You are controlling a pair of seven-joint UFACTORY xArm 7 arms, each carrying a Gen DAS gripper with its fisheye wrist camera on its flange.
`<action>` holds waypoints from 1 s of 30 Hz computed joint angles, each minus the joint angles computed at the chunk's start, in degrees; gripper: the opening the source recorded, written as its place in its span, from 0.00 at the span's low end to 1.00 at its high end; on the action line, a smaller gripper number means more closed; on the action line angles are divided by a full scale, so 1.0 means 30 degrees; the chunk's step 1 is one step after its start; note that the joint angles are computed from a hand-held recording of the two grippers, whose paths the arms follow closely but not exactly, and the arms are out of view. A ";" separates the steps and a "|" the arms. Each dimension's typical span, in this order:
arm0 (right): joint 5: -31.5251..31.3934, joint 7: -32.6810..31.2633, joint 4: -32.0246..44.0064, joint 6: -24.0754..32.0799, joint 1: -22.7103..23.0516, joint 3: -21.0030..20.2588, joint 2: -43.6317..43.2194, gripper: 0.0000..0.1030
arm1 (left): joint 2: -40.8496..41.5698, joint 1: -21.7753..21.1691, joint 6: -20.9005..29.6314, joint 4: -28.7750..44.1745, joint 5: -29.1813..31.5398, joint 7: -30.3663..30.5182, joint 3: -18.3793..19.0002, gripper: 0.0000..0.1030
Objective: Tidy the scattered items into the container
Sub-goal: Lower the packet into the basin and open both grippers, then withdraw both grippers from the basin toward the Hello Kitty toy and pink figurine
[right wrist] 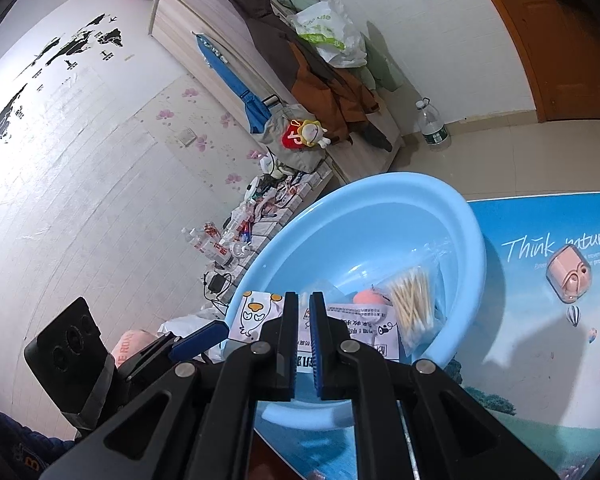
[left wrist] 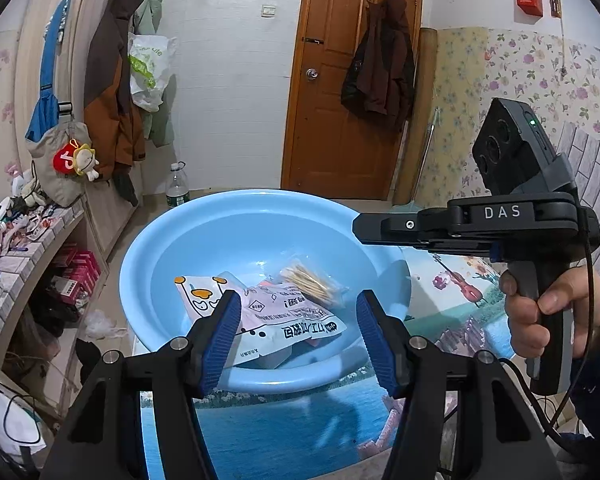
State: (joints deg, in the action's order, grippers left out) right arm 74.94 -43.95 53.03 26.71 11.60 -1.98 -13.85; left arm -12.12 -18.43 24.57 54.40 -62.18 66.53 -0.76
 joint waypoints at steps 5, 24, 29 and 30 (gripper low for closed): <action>0.0181 -0.0048 -0.0189 -0.0161 0.0041 0.0027 -0.0214 0.06 | -0.0219 -0.0086 -0.0078 -0.0142 0.0185 -0.0199 -0.0057 0.56; -0.0501 0.0467 -0.2324 -0.0965 0.0282 -0.0602 -0.2743 0.07 | -0.1179 -0.1258 -0.2713 -0.1168 0.1766 -0.2052 -0.0466 0.57; -0.1150 0.1048 -0.2971 -0.1639 0.0717 -0.1073 -0.3494 0.07 | -0.1173 -0.1973 -0.3295 -0.1219 0.3276 -0.3946 -0.0464 0.57; -0.1241 0.1097 -0.3100 -0.1654 0.0788 -0.1218 -0.3665 0.07 | -0.1141 -0.2155 -0.3281 -0.1184 0.3476 -0.4164 -0.0405 0.57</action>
State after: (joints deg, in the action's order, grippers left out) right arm 71.21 -40.66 43.73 21.75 13.96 -5.63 -24.85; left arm -15.54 -24.90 14.73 50.85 -51.75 54.03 -1.97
